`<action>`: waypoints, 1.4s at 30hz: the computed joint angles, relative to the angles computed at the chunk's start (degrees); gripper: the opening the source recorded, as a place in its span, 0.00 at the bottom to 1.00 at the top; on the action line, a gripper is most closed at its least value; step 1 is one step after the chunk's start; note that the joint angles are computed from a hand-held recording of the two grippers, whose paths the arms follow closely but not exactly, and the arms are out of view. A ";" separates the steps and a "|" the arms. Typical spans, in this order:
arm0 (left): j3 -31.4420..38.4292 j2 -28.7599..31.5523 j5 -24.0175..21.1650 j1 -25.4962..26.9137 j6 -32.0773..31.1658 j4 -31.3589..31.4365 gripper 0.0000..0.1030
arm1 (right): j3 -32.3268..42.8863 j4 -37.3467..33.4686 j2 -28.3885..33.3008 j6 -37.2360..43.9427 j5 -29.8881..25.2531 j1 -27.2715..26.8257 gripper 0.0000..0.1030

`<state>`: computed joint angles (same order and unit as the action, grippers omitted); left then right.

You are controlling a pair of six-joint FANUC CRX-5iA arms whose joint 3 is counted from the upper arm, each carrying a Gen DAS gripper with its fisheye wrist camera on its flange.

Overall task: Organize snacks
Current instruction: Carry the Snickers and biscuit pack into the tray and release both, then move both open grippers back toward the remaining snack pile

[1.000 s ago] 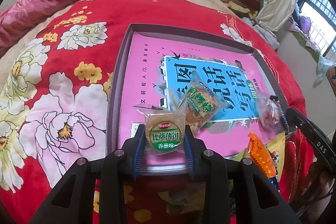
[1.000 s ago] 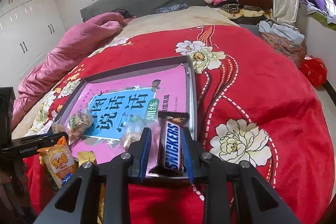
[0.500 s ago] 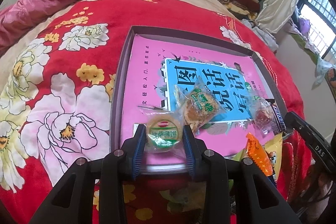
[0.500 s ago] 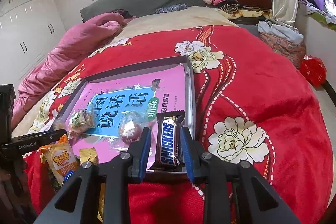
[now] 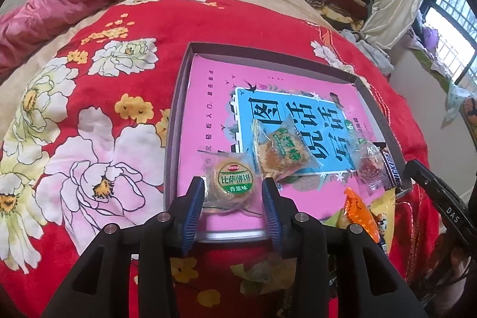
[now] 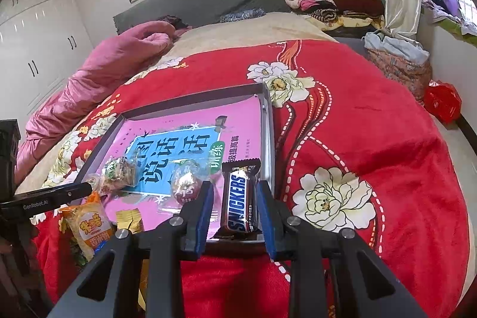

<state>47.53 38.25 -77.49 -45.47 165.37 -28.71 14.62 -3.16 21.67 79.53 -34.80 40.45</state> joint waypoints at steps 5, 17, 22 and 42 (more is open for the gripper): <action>-0.76 -0.96 0.62 -0.38 0.61 -0.97 0.46 | -0.26 -0.30 -0.46 0.37 0.50 -0.05 0.33; -1.57 -2.32 0.85 -1.53 1.81 -3.66 0.63 | -0.71 0.31 -0.74 0.18 1.10 0.08 0.38; -0.50 -2.02 -0.83 -2.18 2.21 -5.08 0.69 | -1.33 0.91 -1.08 0.04 1.96 0.28 0.39; 1.41 -1.89 -4.35 -4.59 3.63 -8.56 0.76 | -5.50 2.27 -4.45 0.77 6.97 1.71 0.55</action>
